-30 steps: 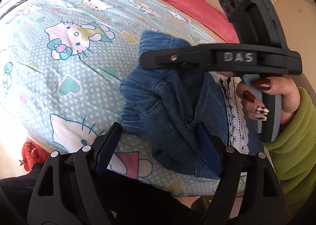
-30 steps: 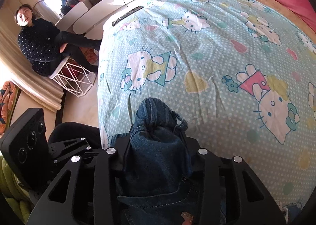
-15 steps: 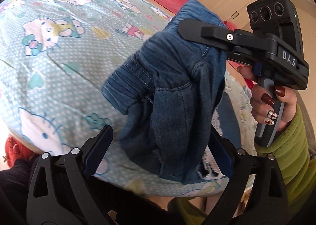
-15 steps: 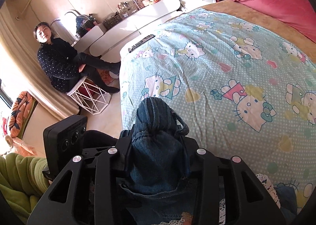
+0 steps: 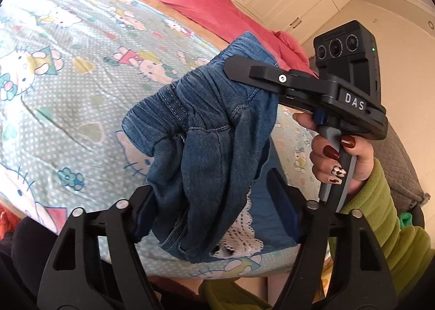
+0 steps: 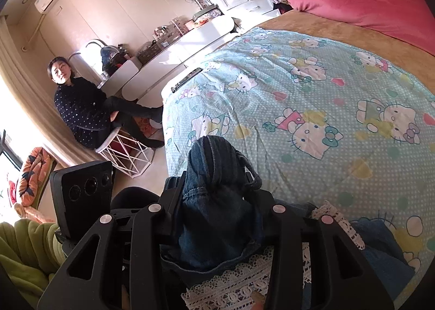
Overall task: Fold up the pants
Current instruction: 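Lift the waistband with the right gripper and fold it over the pants, then lay the folded waistband down and open the right gripper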
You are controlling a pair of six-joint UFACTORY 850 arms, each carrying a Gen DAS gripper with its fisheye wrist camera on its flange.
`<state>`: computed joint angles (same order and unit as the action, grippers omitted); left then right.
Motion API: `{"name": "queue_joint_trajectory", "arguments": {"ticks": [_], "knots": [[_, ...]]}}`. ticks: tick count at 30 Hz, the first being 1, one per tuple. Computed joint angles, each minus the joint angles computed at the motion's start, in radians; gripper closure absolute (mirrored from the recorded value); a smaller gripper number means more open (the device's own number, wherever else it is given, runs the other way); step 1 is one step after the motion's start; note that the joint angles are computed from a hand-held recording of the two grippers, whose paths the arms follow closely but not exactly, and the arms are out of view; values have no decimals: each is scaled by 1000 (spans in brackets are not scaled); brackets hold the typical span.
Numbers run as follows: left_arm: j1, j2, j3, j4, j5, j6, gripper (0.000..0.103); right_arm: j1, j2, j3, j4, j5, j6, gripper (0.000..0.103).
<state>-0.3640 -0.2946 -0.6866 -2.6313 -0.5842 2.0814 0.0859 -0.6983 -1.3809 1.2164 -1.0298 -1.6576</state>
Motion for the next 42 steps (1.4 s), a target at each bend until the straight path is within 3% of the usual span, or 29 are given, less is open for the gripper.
{"name": "queue_joint_trajectory", "arguments": {"ticks": [4,9,18,23,29,31,33,37,40,42], "knots": [[-1,-5,-23,38,2,-22,40,-17,19,29,0,20,-15,60],[-55,-26,-55,6,23,4,40,-51,28,51,25,35,-34,43],[-108,-89,-130,92,36,-35,40,-161,14,97,41,118,59,26],[-133,-116,-158,122,49,-11,40,-192,5,122,-3,112,174,25],[-165,-120,-159,108,86,55,38,-157,-3,121,-93,110,287,25],[-175,-114,-147,87,85,81,38,-135,0,126,-110,122,274,51],[-179,-111,-146,94,84,87,38,-132,22,147,-74,110,189,59],[-200,-106,-147,63,114,133,36,-152,77,188,24,66,51,59],[-205,-136,-170,123,112,78,36,-158,77,182,6,147,56,59],[-213,-149,-184,147,129,61,36,-162,55,171,-27,191,106,54]]}}
